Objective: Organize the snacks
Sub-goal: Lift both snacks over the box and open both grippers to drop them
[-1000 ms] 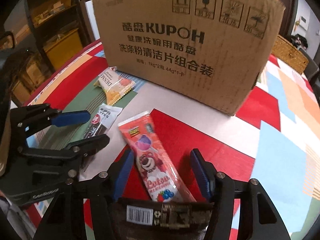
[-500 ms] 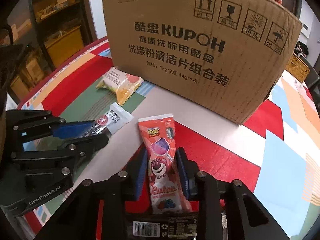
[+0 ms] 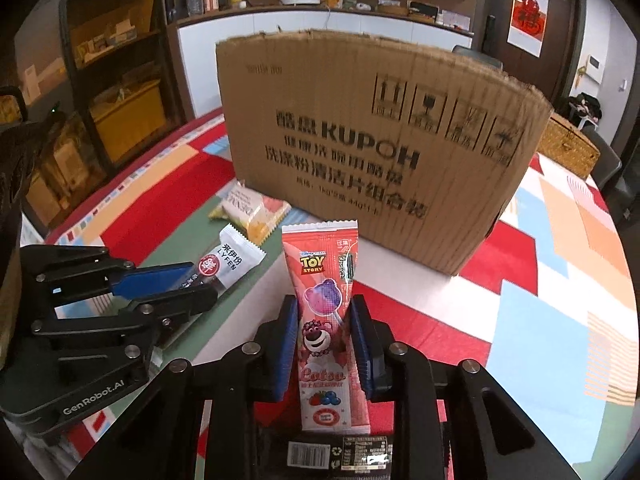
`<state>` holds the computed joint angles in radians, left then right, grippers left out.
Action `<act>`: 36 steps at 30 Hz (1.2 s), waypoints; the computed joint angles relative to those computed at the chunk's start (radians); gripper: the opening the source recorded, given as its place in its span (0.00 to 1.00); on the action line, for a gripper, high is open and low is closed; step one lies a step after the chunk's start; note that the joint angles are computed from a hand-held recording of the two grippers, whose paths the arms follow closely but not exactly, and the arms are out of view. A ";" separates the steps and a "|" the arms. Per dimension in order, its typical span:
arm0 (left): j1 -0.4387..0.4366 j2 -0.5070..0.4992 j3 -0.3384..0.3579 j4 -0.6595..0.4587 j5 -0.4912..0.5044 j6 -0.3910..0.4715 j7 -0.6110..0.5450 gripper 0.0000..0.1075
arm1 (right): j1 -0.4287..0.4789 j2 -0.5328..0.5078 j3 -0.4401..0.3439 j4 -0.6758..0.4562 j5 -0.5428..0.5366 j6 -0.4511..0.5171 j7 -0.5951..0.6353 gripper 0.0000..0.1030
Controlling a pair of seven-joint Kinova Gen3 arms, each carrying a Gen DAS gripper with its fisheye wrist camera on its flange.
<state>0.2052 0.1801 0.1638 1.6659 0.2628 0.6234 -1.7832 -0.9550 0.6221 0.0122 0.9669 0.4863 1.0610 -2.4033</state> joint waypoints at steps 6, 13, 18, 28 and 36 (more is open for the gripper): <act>-0.022 -0.053 0.002 0.018 0.059 -0.035 -0.046 0.16 | -0.020 -0.016 0.015 -0.008 0.032 -0.006 -0.025 0.26; -0.031 -0.080 -0.002 -0.003 0.117 -0.065 -0.100 0.16 | -0.039 -0.047 0.031 0.000 0.092 -0.029 -0.081 0.26; -0.031 -0.090 -0.003 -0.030 0.139 -0.087 -0.127 0.16 | -0.055 -0.065 0.044 -0.007 0.148 -0.030 -0.123 0.26; -0.026 -0.105 -0.001 -0.085 0.170 -0.144 -0.184 0.16 | -0.076 -0.100 0.056 -0.016 0.262 -0.031 -0.194 0.26; -0.010 -0.080 -0.002 -0.166 0.105 -0.155 -0.147 0.16 | -0.073 -0.087 0.063 -0.085 0.299 -0.010 -0.186 0.26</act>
<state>0.1954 0.1000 0.1617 1.4994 0.3679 0.4682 -1.9307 -1.0277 0.5349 0.0752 0.8823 0.7856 1.0506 -2.5894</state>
